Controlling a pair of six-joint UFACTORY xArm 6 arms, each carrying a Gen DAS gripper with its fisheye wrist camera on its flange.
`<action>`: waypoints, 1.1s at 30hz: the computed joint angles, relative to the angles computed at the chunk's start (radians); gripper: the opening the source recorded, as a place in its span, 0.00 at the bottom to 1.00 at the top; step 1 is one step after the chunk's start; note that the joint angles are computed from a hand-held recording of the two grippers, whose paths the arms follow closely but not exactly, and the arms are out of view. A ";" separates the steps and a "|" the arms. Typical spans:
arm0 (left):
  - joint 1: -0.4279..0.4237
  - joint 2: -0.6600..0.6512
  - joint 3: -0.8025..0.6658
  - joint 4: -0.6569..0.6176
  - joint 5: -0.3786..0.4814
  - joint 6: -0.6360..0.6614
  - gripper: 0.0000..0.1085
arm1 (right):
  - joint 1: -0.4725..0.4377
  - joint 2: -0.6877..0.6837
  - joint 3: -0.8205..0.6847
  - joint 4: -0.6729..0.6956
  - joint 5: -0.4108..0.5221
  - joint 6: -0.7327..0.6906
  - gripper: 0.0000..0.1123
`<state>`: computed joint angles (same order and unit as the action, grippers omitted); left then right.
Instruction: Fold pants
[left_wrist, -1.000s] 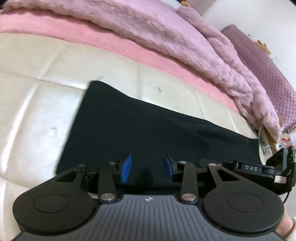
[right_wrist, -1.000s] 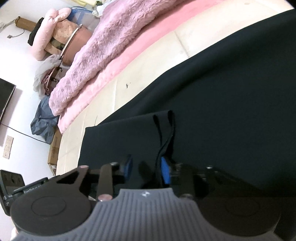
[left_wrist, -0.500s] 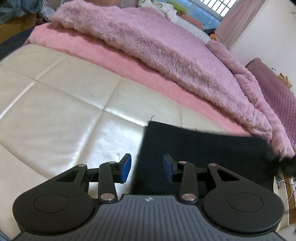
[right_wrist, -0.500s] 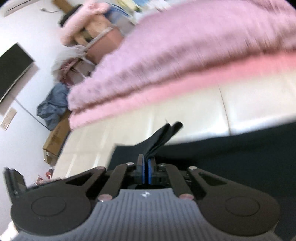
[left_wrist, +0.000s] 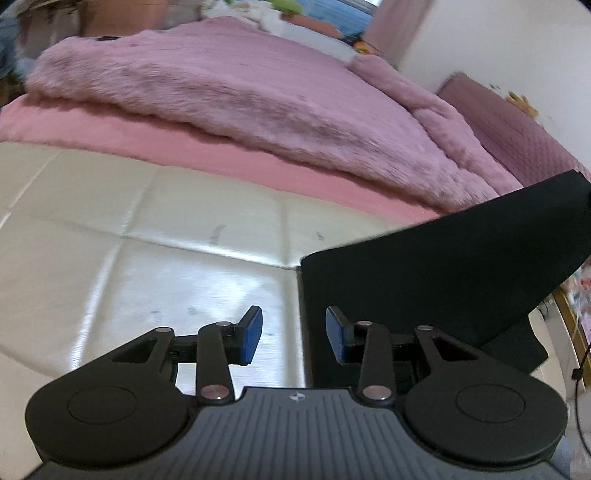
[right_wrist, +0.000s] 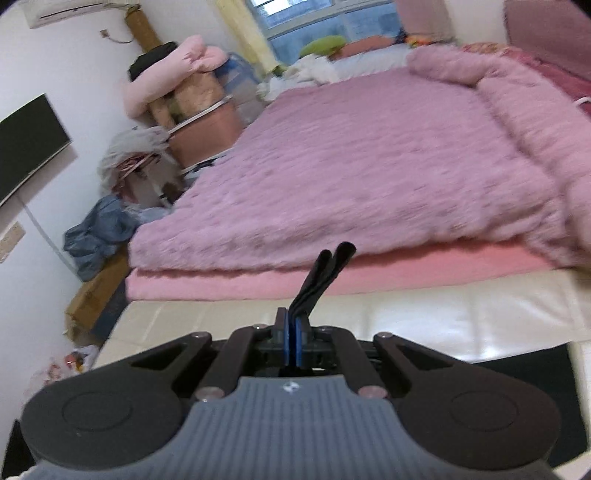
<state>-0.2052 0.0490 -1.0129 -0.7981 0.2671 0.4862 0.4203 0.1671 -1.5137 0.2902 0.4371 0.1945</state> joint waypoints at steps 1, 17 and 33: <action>-0.011 0.009 -0.010 0.009 0.003 -0.004 0.39 | -0.019 -0.019 0.013 -0.020 0.013 0.008 0.00; -0.134 0.246 -0.224 0.335 0.076 -0.209 0.29 | -0.302 -0.049 0.312 -0.070 -0.026 0.048 0.00; -0.131 0.391 -0.366 0.422 0.185 -0.261 0.28 | -0.347 0.161 0.289 -0.281 -0.046 0.107 0.00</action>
<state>-0.3363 0.4399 -1.3784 -0.3759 0.4522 0.2252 0.0731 0.3278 -1.2248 0.0089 0.3913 0.3010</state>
